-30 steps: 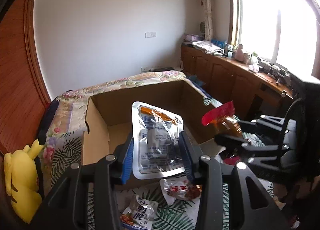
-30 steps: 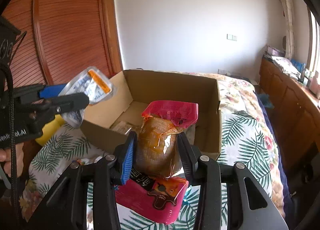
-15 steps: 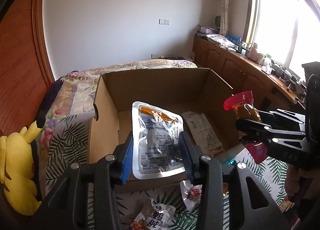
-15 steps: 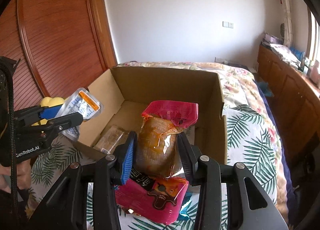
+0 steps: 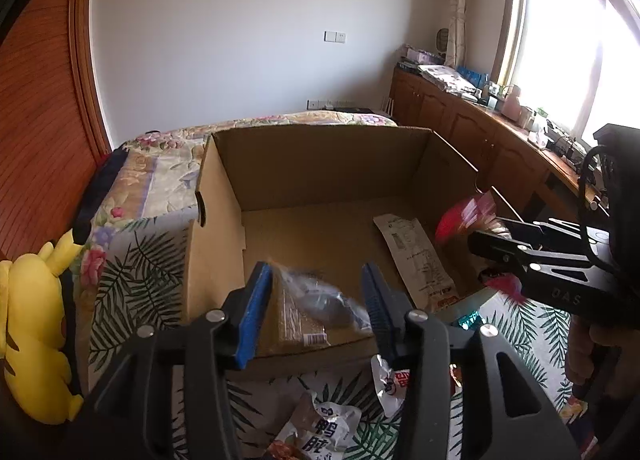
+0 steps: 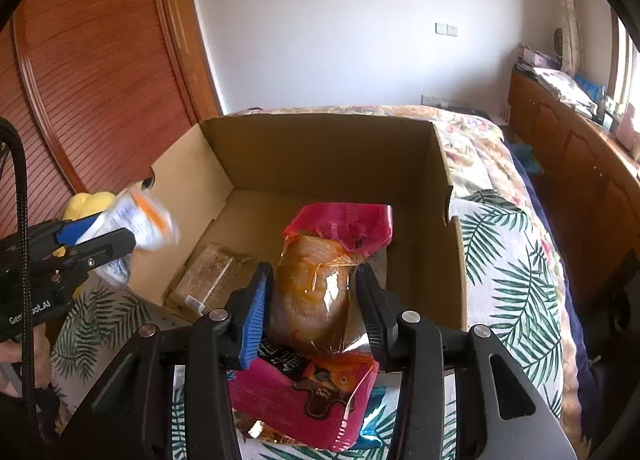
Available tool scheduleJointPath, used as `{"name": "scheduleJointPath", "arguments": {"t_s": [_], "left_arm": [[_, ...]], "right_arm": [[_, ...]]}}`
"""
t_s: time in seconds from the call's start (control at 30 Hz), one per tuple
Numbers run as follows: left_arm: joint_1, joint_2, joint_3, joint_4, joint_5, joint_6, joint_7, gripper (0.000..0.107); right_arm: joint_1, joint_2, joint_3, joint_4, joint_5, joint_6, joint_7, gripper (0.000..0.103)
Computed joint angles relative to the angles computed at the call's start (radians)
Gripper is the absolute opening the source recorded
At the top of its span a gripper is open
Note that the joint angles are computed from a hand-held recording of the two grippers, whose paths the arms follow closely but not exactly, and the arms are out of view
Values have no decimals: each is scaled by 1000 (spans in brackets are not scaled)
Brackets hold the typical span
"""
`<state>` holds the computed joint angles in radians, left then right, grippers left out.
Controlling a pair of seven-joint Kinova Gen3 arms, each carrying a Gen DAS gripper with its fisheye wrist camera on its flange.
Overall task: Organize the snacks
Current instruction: 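Carry both packs over the box and open both tools to drop them, then move the left tool to the orange pouch while the right tool withdraws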
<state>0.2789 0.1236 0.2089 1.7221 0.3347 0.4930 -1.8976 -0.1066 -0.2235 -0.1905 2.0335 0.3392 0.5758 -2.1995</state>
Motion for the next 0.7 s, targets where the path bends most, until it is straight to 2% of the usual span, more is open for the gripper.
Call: {"name": "scheduleJointPath", "arguments": {"t_s": [0.23,0.43,0.7], "left_arm": [[12,-19,4,10,-10,-7,-1,50],[16,-70,6,58,31,-32,-63,51],[33,-160,-33,154,175,-38,-243,51]], "right_arm": [[0,-37,40,21,-61,-27,60,46],[6,-98,31,50,-107,-38,115,46],[-7,-211,-15,117,-161,-45,195,46]]}}
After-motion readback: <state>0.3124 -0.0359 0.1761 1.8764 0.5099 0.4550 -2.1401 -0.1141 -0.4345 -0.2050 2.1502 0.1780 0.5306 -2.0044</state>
